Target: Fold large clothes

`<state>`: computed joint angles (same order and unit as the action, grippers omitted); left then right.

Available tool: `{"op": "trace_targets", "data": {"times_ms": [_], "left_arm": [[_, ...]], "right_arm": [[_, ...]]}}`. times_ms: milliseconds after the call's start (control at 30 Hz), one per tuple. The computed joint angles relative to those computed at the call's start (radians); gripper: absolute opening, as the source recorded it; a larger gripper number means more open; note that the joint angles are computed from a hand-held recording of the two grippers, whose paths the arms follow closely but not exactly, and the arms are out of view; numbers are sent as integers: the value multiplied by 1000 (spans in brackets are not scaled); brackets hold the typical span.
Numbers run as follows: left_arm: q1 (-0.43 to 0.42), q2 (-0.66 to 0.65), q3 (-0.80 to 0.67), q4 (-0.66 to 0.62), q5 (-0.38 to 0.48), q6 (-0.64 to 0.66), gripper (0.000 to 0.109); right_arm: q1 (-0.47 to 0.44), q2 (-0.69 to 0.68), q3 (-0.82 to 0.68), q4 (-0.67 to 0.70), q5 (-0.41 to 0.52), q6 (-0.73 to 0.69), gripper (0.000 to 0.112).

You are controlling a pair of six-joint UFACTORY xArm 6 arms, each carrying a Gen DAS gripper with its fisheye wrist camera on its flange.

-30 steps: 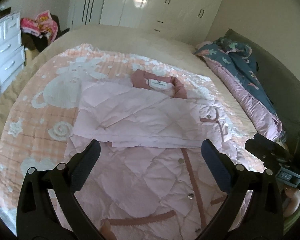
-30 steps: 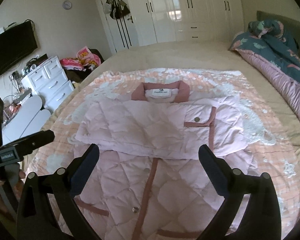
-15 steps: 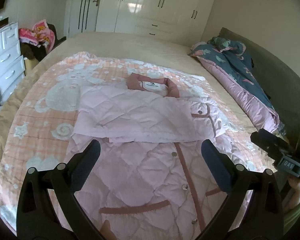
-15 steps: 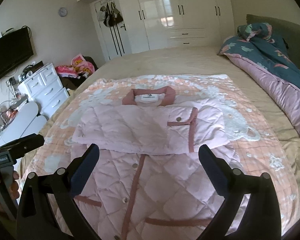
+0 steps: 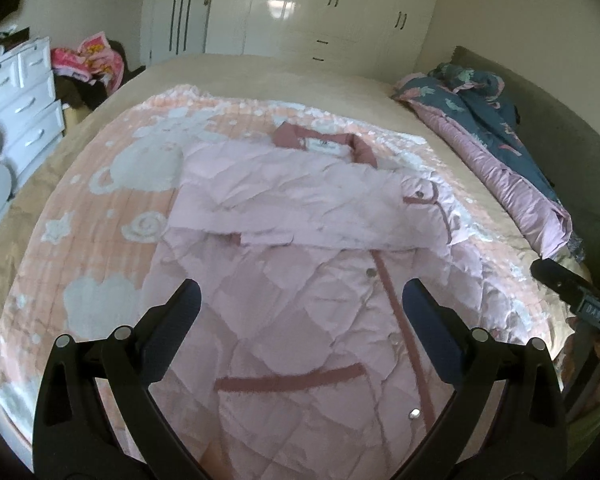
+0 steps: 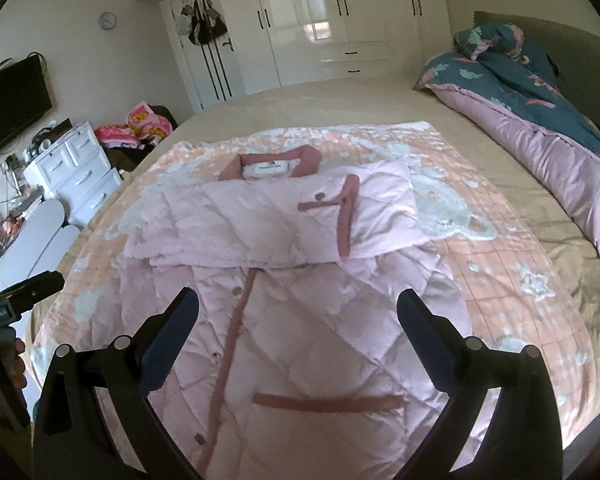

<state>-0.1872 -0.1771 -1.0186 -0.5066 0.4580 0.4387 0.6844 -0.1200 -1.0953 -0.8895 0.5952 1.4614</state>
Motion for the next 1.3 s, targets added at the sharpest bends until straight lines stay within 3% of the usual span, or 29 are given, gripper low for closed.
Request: {"op": "trace_targets", "data": {"times_ms": [400,1033,1300], "left_arm": [[52,-39,127,54,-56,-29,95],[181,-100,290,90,-37,-22,95],[243,-114,316,29,32,42,95]], "right_arm": [[-3,-85,142,24,9,8,99],[11,-227,374,105,43,35,99],[8,-290,459,130,47,57,99]]}}
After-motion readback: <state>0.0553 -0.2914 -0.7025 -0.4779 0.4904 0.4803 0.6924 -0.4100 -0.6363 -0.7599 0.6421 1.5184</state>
